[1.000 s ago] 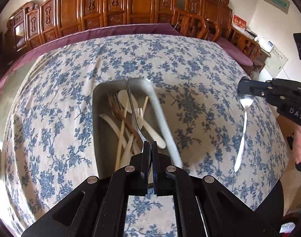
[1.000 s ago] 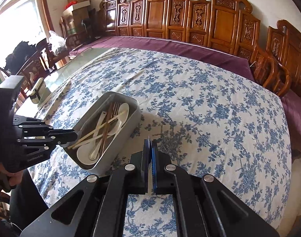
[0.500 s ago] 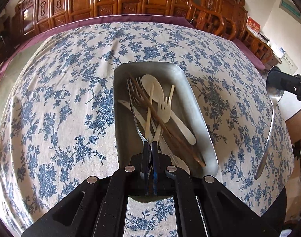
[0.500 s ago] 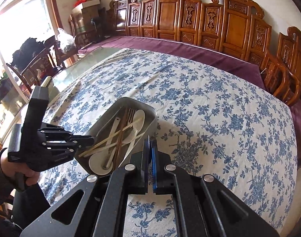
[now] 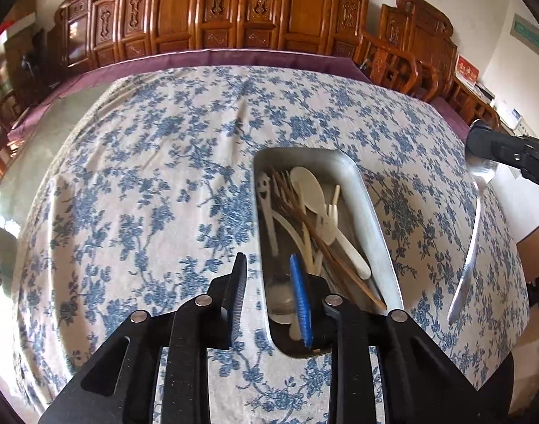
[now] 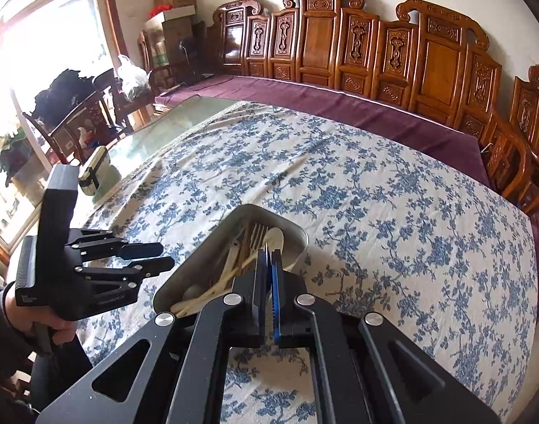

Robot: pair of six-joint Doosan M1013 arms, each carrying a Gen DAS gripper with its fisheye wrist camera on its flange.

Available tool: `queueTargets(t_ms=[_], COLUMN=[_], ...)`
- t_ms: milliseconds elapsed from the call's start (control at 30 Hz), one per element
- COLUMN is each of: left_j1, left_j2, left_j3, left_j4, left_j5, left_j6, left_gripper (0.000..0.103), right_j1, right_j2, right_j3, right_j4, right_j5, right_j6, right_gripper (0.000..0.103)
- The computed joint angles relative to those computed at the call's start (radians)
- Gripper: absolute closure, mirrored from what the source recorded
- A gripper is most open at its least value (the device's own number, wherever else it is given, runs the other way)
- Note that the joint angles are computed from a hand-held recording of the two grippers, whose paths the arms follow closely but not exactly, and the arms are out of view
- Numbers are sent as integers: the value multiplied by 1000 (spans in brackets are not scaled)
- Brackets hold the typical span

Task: Organize utensils
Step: 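Lower the metal spoon into the tray and open the right tool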

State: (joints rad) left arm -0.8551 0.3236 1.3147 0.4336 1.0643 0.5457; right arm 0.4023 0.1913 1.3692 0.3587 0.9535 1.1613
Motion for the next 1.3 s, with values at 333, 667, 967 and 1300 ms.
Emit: queueTargets(t_ms=[333, 667, 967, 1300], left_j1=[0, 7, 7, 5], left_j2=[-51, -79, -90, -92], left_j3=[51, 87, 105, 110], left_j4=[80, 108, 106, 106], left_j5=[21, 47, 42, 47], left_j6=[-81, -113, -122, -122], left_gripper=[46, 19, 18, 18], right_j1=[42, 94, 103, 105], right_j2=[93, 160, 196, 198], right_j3=[-73, -104, -114, -106], right_j4=[12, 8, 24, 66], right_j5=[23, 14, 36, 44], right_j6=[54, 106, 125, 92], right_gripper=[99, 99, 99, 96])
